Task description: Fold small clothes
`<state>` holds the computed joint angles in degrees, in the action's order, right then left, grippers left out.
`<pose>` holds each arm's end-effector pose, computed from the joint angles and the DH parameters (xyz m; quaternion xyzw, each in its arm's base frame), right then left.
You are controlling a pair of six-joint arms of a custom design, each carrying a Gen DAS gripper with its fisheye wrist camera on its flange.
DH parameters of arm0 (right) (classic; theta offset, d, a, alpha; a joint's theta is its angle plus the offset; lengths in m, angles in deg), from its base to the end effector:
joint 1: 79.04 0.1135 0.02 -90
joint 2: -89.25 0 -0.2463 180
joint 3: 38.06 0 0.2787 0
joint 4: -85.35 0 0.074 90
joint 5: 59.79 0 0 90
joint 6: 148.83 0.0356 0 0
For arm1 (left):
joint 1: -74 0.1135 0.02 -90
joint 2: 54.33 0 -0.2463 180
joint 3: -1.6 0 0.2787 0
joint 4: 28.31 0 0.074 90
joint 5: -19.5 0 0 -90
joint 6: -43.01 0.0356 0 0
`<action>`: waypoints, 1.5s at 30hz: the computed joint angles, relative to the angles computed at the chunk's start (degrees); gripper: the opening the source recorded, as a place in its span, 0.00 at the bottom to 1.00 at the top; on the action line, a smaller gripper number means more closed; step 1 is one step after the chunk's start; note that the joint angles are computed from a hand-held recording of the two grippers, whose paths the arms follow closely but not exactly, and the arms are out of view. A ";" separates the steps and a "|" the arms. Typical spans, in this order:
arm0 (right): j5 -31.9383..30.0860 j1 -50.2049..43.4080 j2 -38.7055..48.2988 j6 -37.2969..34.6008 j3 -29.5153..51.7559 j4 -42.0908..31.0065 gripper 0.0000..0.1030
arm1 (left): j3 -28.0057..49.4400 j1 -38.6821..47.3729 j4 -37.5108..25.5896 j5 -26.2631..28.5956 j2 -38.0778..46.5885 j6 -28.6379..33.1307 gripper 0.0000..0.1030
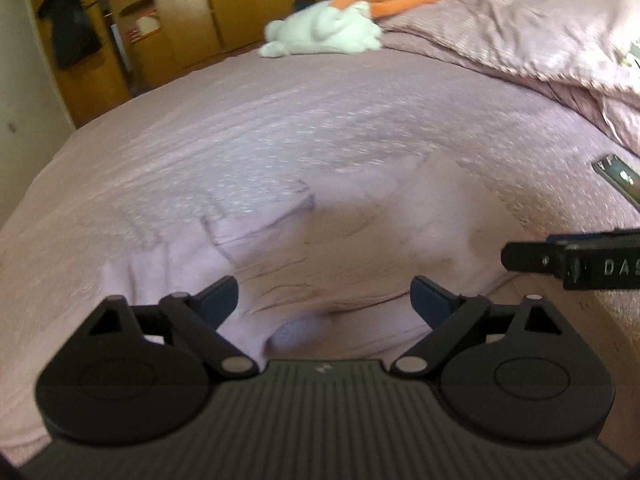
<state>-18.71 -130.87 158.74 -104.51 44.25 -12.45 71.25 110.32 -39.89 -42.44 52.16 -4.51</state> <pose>0.1533 -0.1516 0.3090 0.0307 0.9090 0.2427 0.3373 0.3184 0.2133 0.1037 0.1347 0.9011 0.0434 0.4100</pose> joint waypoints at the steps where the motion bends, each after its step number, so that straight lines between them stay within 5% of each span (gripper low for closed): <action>1: -0.07 -0.45 0.67 0.07 0.13 0.06 0.71 | 0.30 -0.54 -0.13 -0.30 0.59 0.34 0.89; 10: 0.85 -2.41 2.92 -1.99 -1.02 0.03 0.71 | 2.62 -4.50 2.17 -4.83 7.21 -1.55 0.73; 23: 0.50 -2.70 2.52 -1.82 -3.67 1.32 0.73 | 4.62 -5.97 5.40 -6.40 12.13 -1.68 0.72; 28: 0.11 -3.13 2.28 -2.19 -4.26 1.34 0.74 | 4.36 -5.76 5.24 -5.02 11.85 -2.03 0.51; 30: 0.10 -3.15 2.25 -2.11 -4.27 1.26 0.74 | 4.02 -5.81 6.08 -5.45 11.64 -1.86 0.29; 33: 0.14 -3.23 2.39 -2.33 -4.11 0.88 0.74 | 5.24 -4.82 4.22 -3.40 11.39 -3.75 0.12; 45: 0.88 -2.70 1.18 -1.95 -4.91 1.99 0.75 | 7.75 5.40 5.90 2.60 6.65 -20.82 0.09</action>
<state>-17.83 -133.56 159.93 -106.46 39.34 -10.47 79.00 115.71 -33.99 -39.84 58.80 -25.33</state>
